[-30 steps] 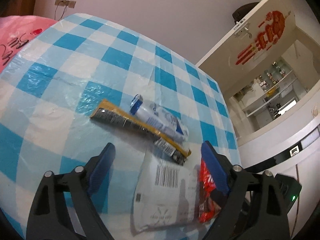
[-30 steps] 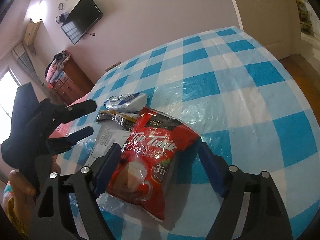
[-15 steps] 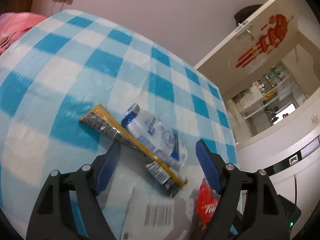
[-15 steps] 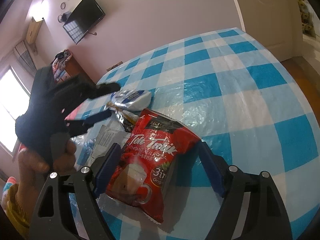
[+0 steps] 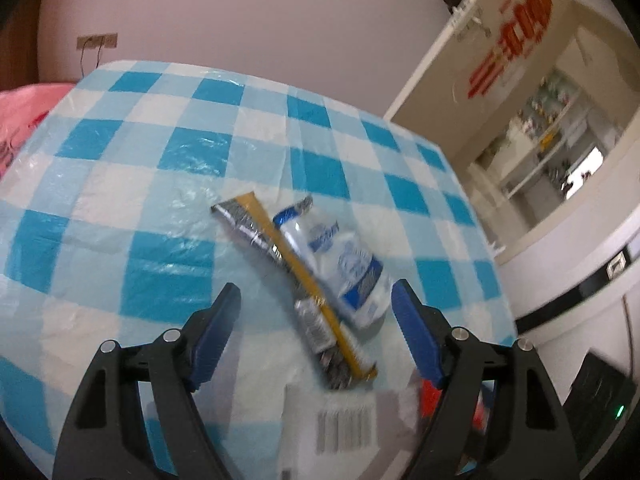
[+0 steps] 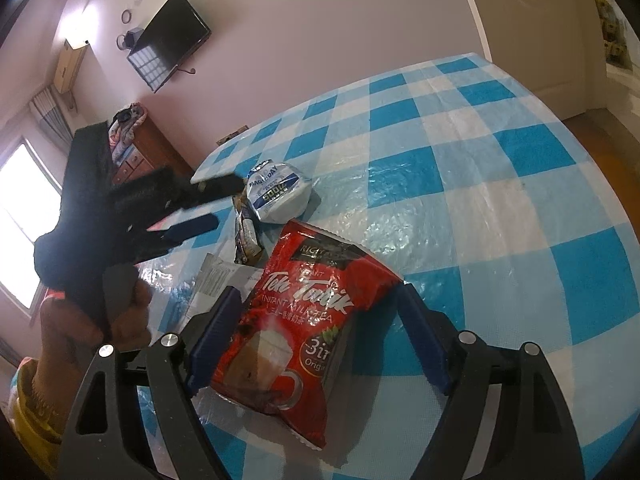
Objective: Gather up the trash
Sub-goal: 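Grasp the brown snack stick with the left gripper while the right grasps the red Teh Tarik pack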
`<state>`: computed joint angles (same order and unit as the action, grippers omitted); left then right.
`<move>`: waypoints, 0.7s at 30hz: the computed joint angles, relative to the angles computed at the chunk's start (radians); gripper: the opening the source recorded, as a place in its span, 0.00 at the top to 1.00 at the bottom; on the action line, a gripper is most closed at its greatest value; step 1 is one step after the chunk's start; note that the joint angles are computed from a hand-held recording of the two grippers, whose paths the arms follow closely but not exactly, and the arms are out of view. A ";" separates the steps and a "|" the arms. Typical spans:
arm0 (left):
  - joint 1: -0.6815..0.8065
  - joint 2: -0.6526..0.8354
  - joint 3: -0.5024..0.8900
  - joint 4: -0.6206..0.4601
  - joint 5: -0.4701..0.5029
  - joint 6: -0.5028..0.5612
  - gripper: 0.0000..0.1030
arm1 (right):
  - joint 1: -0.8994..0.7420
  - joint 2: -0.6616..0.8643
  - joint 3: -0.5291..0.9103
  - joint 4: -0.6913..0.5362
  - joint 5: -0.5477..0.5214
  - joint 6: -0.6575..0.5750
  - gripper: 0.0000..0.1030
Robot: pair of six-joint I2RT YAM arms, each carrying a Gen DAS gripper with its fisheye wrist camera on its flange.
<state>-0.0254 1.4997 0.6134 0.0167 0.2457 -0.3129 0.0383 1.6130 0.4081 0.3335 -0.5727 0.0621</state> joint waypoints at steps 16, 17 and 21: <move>-0.123 0.081 0.081 -0.135 -0.207 0.099 0.39 | 0.004 0.000 -0.002 0.004 0.006 0.000 0.22; -0.124 0.080 0.082 -0.137 -0.211 0.102 0.41 | 0.004 0.000 -0.002 0.004 0.005 0.001 0.22; -0.100 0.071 0.077 -0.143 -0.221 0.121 0.60 | 0.009 -0.004 -0.005 0.005 0.012 0.000 0.21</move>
<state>-0.1257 1.5706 0.6900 -0.1262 0.0250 -0.1923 0.0476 1.6093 0.4034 0.3385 -0.5608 0.0622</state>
